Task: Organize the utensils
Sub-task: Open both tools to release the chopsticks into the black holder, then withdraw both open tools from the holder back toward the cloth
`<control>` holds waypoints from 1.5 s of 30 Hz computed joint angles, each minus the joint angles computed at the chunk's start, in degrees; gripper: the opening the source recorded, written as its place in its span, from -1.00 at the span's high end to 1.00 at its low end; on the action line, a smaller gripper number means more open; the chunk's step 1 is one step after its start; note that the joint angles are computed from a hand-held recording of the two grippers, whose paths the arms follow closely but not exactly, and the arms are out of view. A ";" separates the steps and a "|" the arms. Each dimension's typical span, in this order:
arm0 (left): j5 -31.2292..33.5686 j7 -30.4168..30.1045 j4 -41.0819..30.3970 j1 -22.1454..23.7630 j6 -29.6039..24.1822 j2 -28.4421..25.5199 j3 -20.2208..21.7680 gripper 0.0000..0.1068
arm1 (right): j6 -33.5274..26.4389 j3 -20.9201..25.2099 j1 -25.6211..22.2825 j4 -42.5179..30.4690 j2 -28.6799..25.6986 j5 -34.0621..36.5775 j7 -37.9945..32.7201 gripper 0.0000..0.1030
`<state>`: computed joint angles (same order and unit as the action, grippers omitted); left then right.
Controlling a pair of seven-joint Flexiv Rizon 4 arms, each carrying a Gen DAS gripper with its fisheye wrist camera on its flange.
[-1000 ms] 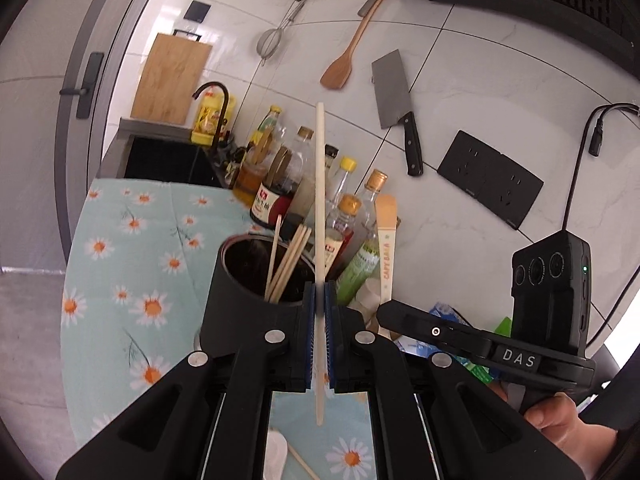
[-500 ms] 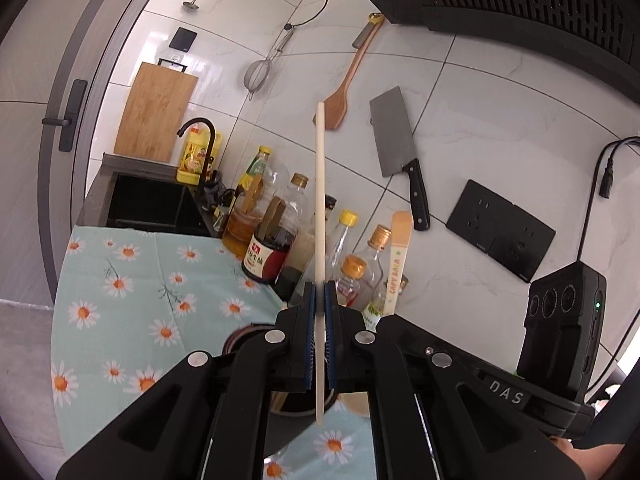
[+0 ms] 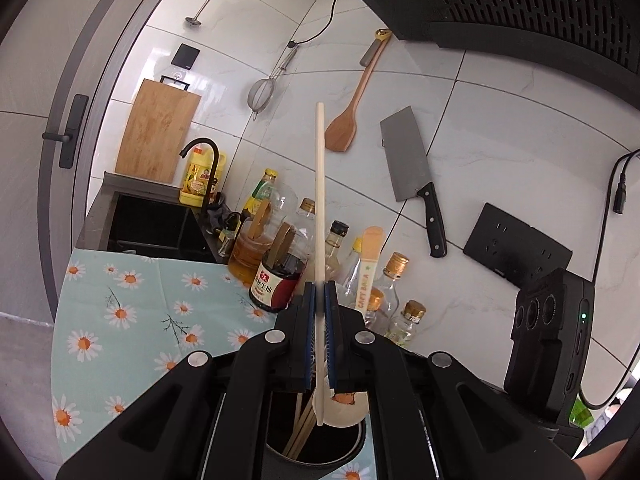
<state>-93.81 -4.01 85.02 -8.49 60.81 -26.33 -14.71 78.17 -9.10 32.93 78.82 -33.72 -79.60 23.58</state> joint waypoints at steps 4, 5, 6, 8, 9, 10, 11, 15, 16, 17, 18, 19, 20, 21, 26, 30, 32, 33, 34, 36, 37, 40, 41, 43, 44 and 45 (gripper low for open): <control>2.39 -1.74 0.04 0.19 0.00 -0.92 0.02 0.93 | -0.04 0.29 -0.03 0.08 -0.54 1.94 -0.98 0.89; 2.63 -1.77 0.22 0.25 0.07 -1.00 -0.05 0.93 | 0.12 0.11 0.05 0.24 -0.50 2.00 -1.00 0.89; 2.88 -1.91 0.38 0.33 0.05 -1.04 -0.13 0.93 | 0.12 -0.01 0.15 0.44 -0.43 2.10 -1.07 0.88; 3.43 -2.19 0.90 0.26 0.48 -1.01 -0.14 0.92 | -0.93 0.68 0.22 1.15 -0.16 4.04 -2.73 0.88; 3.71 -2.40 1.12 0.12 1.05 -1.00 -0.11 0.89 | -1.31 1.23 0.15 1.49 -0.03 5.57 -3.99 0.71; 4.71 -3.43 1.21 -0.07 1.73 -1.10 0.08 0.80 | -1.55 1.13 0.39 1.98 0.25 6.20 -4.04 0.61; 5.80 -5.06 1.28 -0.36 3.07 -1.27 0.31 0.62 | -1.98 0.32 0.99 2.68 0.83 5.49 -2.76 0.55; 4.52 -6.21 2.20 0.77 2.26 -0.70 -0.36 -0.06 | -2.46 0.17 1.01 4.81 2.76 3.04 -0.01 0.54; 4.51 -5.77 2.59 0.63 2.67 -0.35 -0.18 -0.06 | -2.85 0.34 0.91 5.37 3.36 2.20 0.62 0.54; 4.53 -5.62 2.98 0.71 2.35 -0.04 -0.08 -0.06 | -3.16 0.47 0.77 5.98 4.00 0.99 1.78 0.51; 4.64 -5.66 3.24 0.70 2.29 0.16 0.07 -0.06 | -3.42 0.80 0.44 6.43 4.50 -0.06 2.83 0.42; 4.76 -5.72 3.72 0.65 2.51 0.54 0.32 -0.06 | -3.65 1.18 0.08 7.02 5.15 -1.26 4.08 0.40; 4.75 -5.78 4.03 0.70 2.38 0.80 0.45 -0.06 | -3.86 1.78 -0.38 7.60 5.75 -2.21 4.85 0.34; 4.55 -5.70 4.51 0.88 1.91 1.21 0.56 -0.06 | -4.10 2.36 -0.87 8.04 6.23 -3.12 5.50 0.27; 4.68 -5.49 7.49 0.69 1.84 3.69 1.93 -0.06 | -6.50 5.52 -2.62 10.75 9.12 -7.64 8.07 -0.04; 4.38 -4.70 10.40 0.43 2.12 6.47 3.25 -0.32 | -7.37 7.72 -3.86 12.72 11.50 -11.27 10.64 -0.69; 3.58 -3.36 11.98 0.28 2.01 8.15 4.04 -0.40 | -7.71 8.97 -4.65 13.71 12.84 -13.75 11.99 -0.83; 3.71 -3.07 12.66 0.16 1.94 8.83 4.51 -0.41 | -8.38 9.86 -4.89 14.33 13.39 -12.97 10.76 -0.91; 4.54 -3.10 13.57 0.08 1.85 9.67 5.11 -0.41 | -9.29 10.74 -4.91 15.15 14.03 -11.63 9.09 -0.91; 4.73 -2.70 14.75 0.20 0.93 10.81 5.75 -0.41 | -8.83 11.32 -5.32 16.29 15.10 -14.20 11.27 -0.91; 4.48 -2.30 15.61 0.27 0.35 11.61 6.09 -0.41 | -8.56 11.83 -5.64 16.72 15.38 -14.55 11.57 -0.91; 6.07 -2.79 17.30 -0.08 0.35 12.93 7.03 -0.57 | -8.60 13.58 -5.84 18.64 15.94 -10.17 8.66 -0.91; 6.41 -3.06 18.12 -0.09 0.09 13.52 7.31 -0.61 | -7.66 13.78 -5.98 19.23 16.10 -9.50 8.71 -0.91; 7.73 -3.52 19.78 -0.09 -0.58 14.58 7.94 -0.73 | -5.95 14.15 -6.16 20.53 16.41 -7.97 8.38 -0.91; 8.99 -4.01 20.34 0.11 -1.51 14.90 8.27 -0.73 | -5.54 14.24 -6.09 21.16 16.64 -7.36 8.01 -0.91; 10.25 -4.62 20.93 0.28 -2.14 15.28 8.59 -0.73 | -5.41 14.34 -5.90 21.69 16.80 -6.81 7.61 -0.91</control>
<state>-83.55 -8.62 105.95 -8.22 58.67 -11.05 -6.12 72.76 5.24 27.03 100.51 -16.92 -86.41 31.19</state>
